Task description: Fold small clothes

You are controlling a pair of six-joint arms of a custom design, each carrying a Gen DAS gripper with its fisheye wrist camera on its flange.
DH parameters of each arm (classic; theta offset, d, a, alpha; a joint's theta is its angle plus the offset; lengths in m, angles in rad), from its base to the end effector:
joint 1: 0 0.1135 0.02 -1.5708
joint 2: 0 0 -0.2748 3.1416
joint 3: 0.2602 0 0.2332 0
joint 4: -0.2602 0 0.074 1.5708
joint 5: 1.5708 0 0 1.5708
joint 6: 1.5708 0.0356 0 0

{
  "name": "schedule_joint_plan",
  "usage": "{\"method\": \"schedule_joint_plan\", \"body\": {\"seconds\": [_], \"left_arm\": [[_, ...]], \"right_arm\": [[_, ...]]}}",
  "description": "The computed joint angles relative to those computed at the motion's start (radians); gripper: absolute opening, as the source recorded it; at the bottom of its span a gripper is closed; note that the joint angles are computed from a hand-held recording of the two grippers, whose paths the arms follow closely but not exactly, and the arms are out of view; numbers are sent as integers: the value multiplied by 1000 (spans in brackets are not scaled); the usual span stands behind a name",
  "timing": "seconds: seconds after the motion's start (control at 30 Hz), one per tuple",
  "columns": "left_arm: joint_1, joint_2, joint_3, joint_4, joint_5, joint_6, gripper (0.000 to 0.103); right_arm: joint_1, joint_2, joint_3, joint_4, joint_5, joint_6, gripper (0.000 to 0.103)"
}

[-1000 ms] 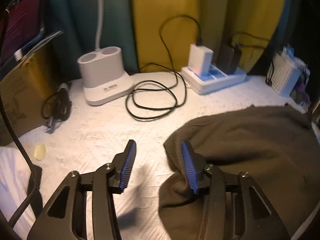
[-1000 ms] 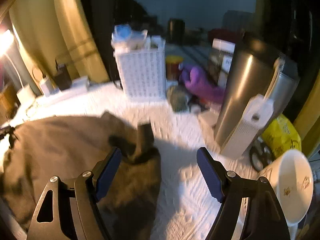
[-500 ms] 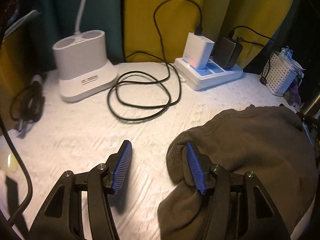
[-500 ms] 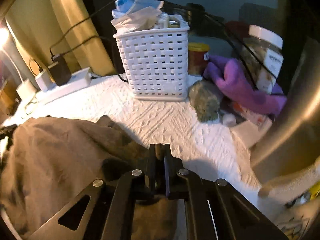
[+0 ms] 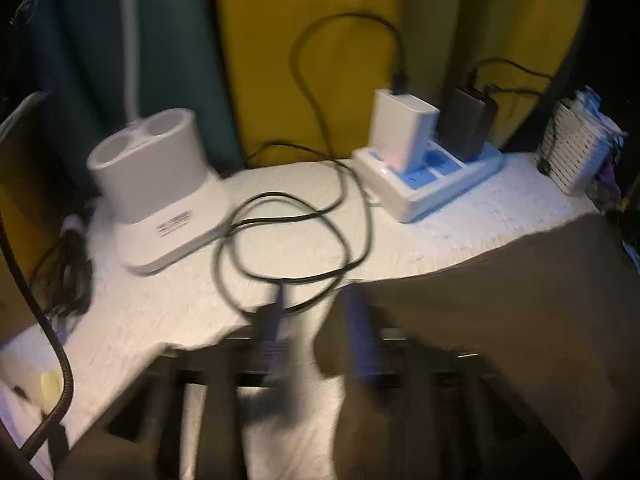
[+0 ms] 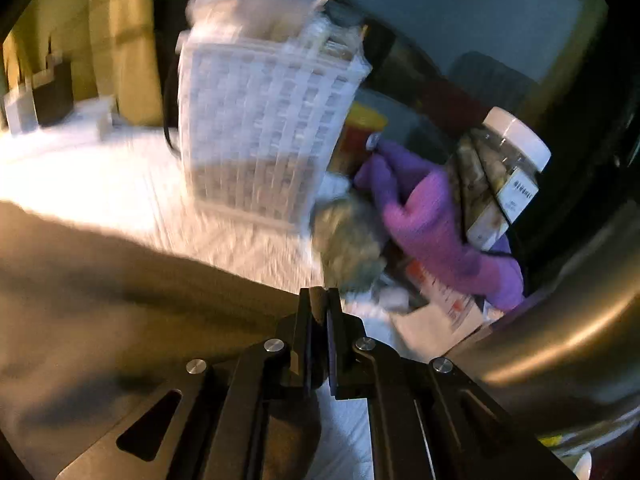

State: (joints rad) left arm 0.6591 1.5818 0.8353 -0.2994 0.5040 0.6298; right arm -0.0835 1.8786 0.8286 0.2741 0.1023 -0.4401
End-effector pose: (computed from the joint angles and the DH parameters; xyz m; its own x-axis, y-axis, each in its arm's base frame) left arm 0.2334 0.1590 0.1883 -0.7560 0.0667 -0.6511 0.1242 0.9913 -0.0426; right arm 0.3440 -0.0324 0.1331 -0.6977 -0.3669 -0.6153 -0.1565 0.9162 -0.3688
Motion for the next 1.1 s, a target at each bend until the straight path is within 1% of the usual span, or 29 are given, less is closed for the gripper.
{"method": "schedule_joint_plan", "body": {"seconds": [0.03, 0.1, 0.2, 0.23, 0.27, 0.3, 0.33, 0.37, 0.43, 0.57, 0.67, 0.73, 0.77, 0.8, 0.87, 0.93, 1.0, 1.03, 1.1], "left_arm": [[25, -13, -6, 6, 8, 3, 69], [80, -31, -6, -11, 21, 30, 69], [162, -53, -10, -50, 28, 89, 69], [192, -64, -14, -76, 35, 122, 69], [214, -75, -17, -102, 43, 150, 69], [248, -87, -22, -138, 57, 195, 69], [283, -97, -25, -178, 71, 240, 69], [305, -107, -32, -210, 81, 274, 69], [368, -131, -57, -282, 100, 365, 69], [470, -152, -112, -366, 95, 524, 69], [576, -150, -129, -435, 92, 662, 69], [650, -144, -128, -504, 97, 762, 69], [693, -132, -120, -559, 96, 832, 69], [724, -122, -113, -600, 95, 883, 69], [802, -70, -84, -729, 98, 1032, 69], [846, -22, -60, -804, 88, 1097, 69], [887, 0, -69, -834, 64, 1152, 69], [917, -7, -83, -834, 70, 1196, 69], [954, -21, -103, -835, 67, 1249, 69]], "right_arm": [[8, 6, -13, 23, 18, -6, 5], [16, 1, -41, 62, 41, -19, 7], [8, -30, -61, 54, 3, -27, 9], [2, -56, -80, 57, -15, -35, 18], [-1, -81, -96, 59, -30, -37, 43], [-8, -116, -109, 45, -53, -35, 61], [-14, -139, -116, 31, -71, -33, 88], [-22, -172, -128, 16, -87, -32, 91], [-36, -233, -149, -19, -104, -33, 91], [-88, -393, -227, -97, -173, -22, 91], [-144, -527, -307, -152, -229, -31, 91], [-177, -628, -376, -192, -254, -36, 91], [-201, -662, -395, -213, -271, -41, 91], [-241, -703, -416, -241, -301, -53, 91], [-338, -780, -455, -310, -379, -90, 91], [-465, -850, -486, -389, -470, -158, 91], [-599, -890, -508, -460, -554, -232, 91], [-666, -905, -520, -496, -597, -271, 91], [-851, -883, -509, -609, -714, -403, 91]]}}
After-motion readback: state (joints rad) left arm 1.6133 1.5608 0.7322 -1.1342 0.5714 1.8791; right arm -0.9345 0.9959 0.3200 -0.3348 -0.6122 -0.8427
